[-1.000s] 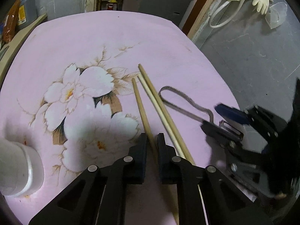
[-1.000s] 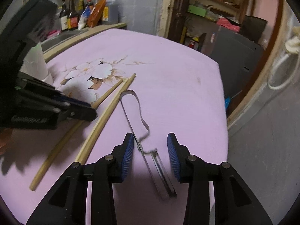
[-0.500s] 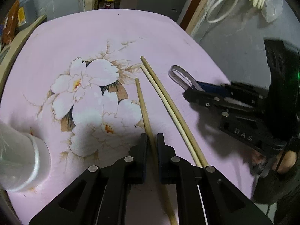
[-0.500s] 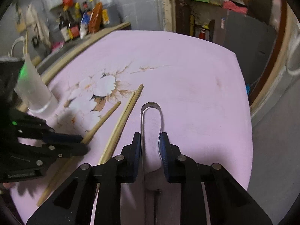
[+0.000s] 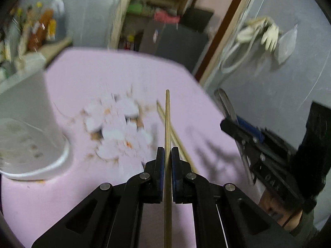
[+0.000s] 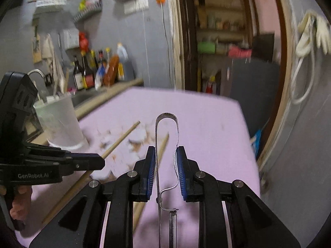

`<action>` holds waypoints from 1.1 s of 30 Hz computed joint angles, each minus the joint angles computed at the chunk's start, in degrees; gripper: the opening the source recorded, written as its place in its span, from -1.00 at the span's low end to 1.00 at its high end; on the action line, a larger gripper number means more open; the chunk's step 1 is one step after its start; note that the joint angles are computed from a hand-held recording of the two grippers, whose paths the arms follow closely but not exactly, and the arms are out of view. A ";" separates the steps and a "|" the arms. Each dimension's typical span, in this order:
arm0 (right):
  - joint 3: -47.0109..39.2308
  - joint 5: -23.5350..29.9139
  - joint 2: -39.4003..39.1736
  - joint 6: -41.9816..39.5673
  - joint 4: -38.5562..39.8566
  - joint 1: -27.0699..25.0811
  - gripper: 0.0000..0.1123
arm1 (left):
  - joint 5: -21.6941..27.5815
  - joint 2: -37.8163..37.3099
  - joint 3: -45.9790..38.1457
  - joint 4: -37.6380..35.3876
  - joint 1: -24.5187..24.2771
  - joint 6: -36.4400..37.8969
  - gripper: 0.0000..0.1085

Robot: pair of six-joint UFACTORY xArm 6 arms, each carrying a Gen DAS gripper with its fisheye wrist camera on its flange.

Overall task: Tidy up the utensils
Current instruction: 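Carry the chopstick and wire utensil over the white caddy and release both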

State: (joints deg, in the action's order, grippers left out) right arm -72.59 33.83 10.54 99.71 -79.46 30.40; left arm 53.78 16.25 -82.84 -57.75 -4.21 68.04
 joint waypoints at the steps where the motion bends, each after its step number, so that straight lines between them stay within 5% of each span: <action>1: -0.40 2.06 -0.06 2.40 -3.12 1.19 -0.68 | -0.74 -1.41 1.61 -3.85 0.53 2.88 -0.93; 8: -2.73 13.07 0.13 16.59 -19.29 6.45 -0.68 | -7.11 -7.16 6.55 -27.74 0.50 19.26 -0.93; 17: -13.84 20.99 6.87 25.63 -33.01 8.89 -0.68 | -11.16 -6.78 1.60 -46.15 1.97 31.53 -0.93; 24: -27.85 19.28 16.21 28.66 -38.86 7.83 -0.68 | -12.69 -1.18 -7.41 -50.62 5.67 31.27 -0.93; 33: -54.28 8.33 33.38 31.64 -37.26 4.88 -0.68 | -20.42 12.00 -25.75 -49.52 9.57 19.90 -0.93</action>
State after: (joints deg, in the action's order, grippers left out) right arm -126.88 42.16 43.92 131.34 -116.73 35.28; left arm 33.35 28.25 -108.60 -107.26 5.36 87.95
